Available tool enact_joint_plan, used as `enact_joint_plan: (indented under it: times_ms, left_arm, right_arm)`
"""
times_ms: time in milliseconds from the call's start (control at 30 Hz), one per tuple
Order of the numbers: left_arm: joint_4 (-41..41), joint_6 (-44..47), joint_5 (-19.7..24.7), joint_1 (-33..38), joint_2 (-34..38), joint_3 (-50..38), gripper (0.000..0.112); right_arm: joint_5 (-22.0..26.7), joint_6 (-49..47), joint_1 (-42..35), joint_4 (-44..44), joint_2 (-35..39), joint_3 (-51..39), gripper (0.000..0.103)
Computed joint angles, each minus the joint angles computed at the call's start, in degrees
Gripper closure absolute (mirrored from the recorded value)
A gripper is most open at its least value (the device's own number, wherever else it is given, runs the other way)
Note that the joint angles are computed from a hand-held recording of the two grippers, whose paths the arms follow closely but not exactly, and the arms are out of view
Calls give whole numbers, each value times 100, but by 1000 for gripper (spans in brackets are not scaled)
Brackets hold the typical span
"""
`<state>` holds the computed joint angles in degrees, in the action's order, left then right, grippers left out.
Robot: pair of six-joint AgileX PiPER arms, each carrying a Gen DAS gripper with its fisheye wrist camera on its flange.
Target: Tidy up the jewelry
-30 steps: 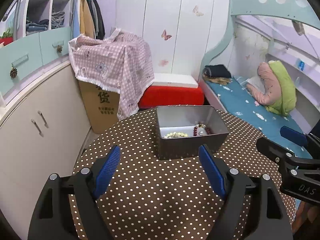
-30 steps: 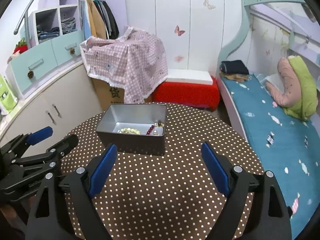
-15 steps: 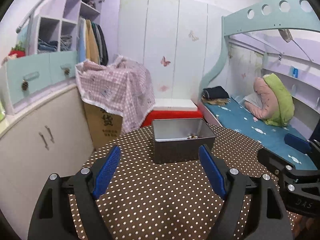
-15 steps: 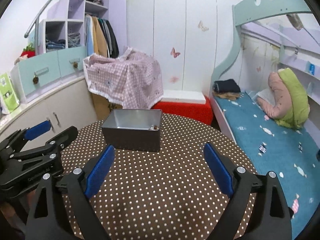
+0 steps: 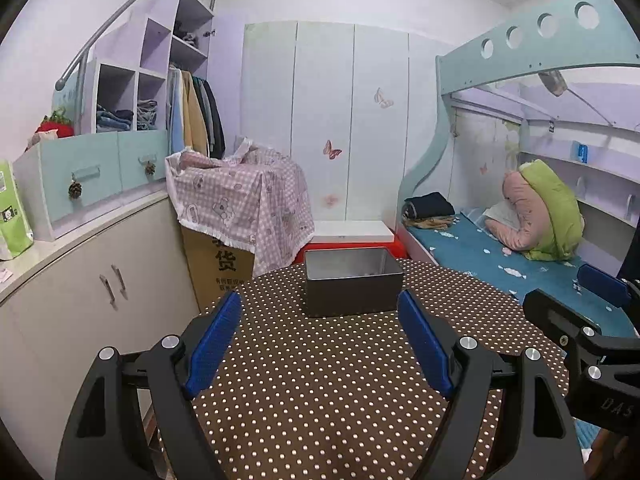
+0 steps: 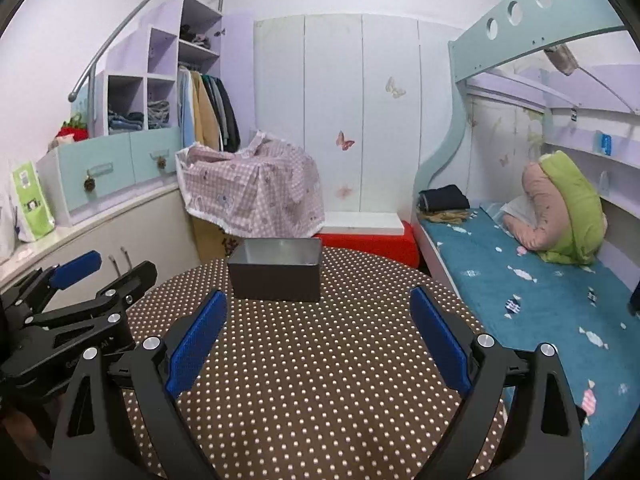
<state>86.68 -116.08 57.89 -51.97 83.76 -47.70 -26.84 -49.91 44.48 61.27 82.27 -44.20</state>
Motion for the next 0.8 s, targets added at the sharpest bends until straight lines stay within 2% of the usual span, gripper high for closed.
enact_joint_plan:
  times_ms: [300,533,800]
  left_arm:
    - [-176,15,624,-583,-213,90,34]
    - [-213,29,888,-828,-262,116,34]
    - [-221,-45,974,-923,-308,190,33]
  right_arm:
    - [-419,-201,469,306,-527,426,13]
    - [-563,-308,644,476,-679,554,13]
    - [-695,-367,789,591,-716,593,13]
